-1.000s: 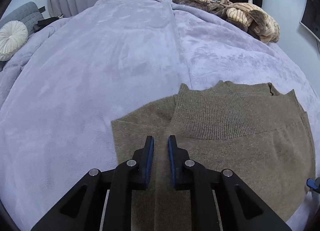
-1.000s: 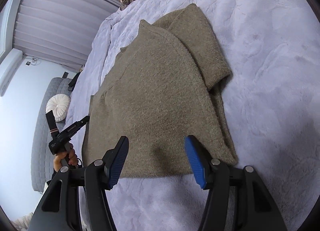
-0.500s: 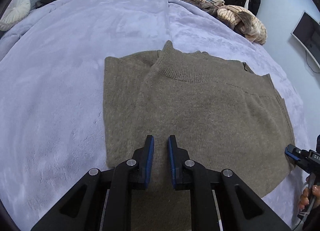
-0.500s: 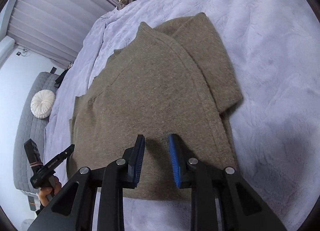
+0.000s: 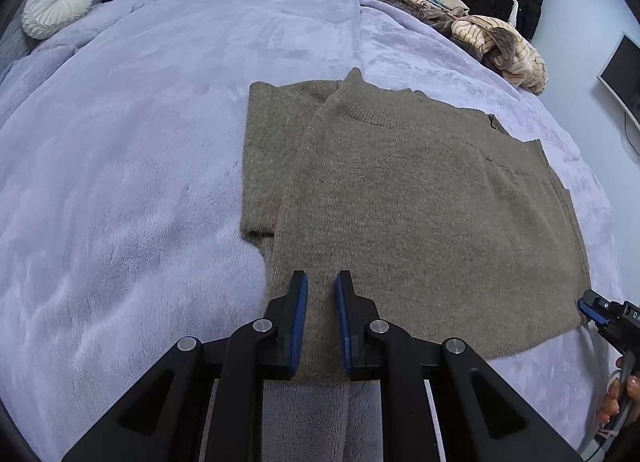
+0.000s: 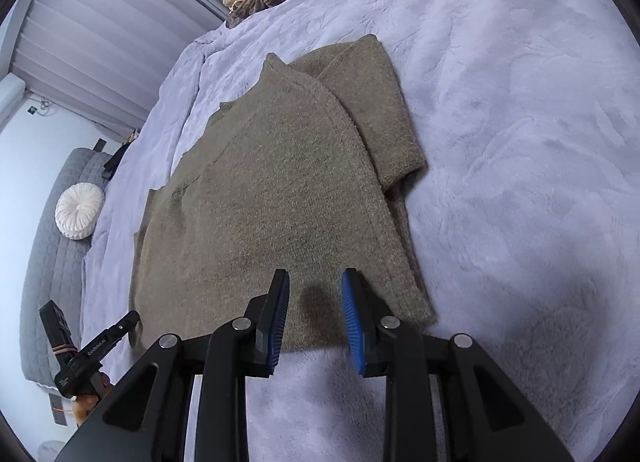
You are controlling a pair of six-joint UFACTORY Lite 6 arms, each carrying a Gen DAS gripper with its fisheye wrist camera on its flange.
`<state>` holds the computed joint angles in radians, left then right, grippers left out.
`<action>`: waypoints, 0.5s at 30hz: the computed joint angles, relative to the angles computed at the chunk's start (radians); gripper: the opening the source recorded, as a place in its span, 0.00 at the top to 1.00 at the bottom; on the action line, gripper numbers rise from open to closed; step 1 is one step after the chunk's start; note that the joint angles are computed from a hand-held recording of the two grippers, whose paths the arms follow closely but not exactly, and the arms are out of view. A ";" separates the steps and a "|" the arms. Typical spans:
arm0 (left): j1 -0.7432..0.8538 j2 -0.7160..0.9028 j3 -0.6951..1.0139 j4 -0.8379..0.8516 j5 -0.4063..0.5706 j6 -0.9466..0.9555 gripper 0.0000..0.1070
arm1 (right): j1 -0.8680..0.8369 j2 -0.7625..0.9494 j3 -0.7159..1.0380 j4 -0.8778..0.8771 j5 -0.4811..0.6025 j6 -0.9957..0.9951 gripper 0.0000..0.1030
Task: Fold small clothes
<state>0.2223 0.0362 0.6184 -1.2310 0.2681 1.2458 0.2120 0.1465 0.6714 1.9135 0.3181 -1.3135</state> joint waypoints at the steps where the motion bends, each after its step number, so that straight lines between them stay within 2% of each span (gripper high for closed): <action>1: 0.005 0.001 -0.011 -0.026 -0.001 0.030 0.85 | 0.001 -0.009 -0.009 -0.008 -0.006 0.006 0.71; 4: 0.033 -0.009 -0.041 -0.052 0.024 0.045 0.85 | -0.001 -0.037 -0.034 -0.015 -0.022 0.029 0.71; 7: 0.029 -0.068 -0.073 0.044 0.015 -0.059 0.85 | 0.008 -0.078 -0.062 -0.033 -0.041 0.075 0.71; 12: 0.029 -0.138 -0.111 0.147 0.006 -0.161 0.85 | 0.042 -0.158 -0.102 -0.116 -0.052 0.171 0.59; 15: 0.028 -0.158 -0.124 0.210 0.009 -0.232 0.85 | 0.068 -0.180 -0.116 -0.129 -0.053 0.202 0.56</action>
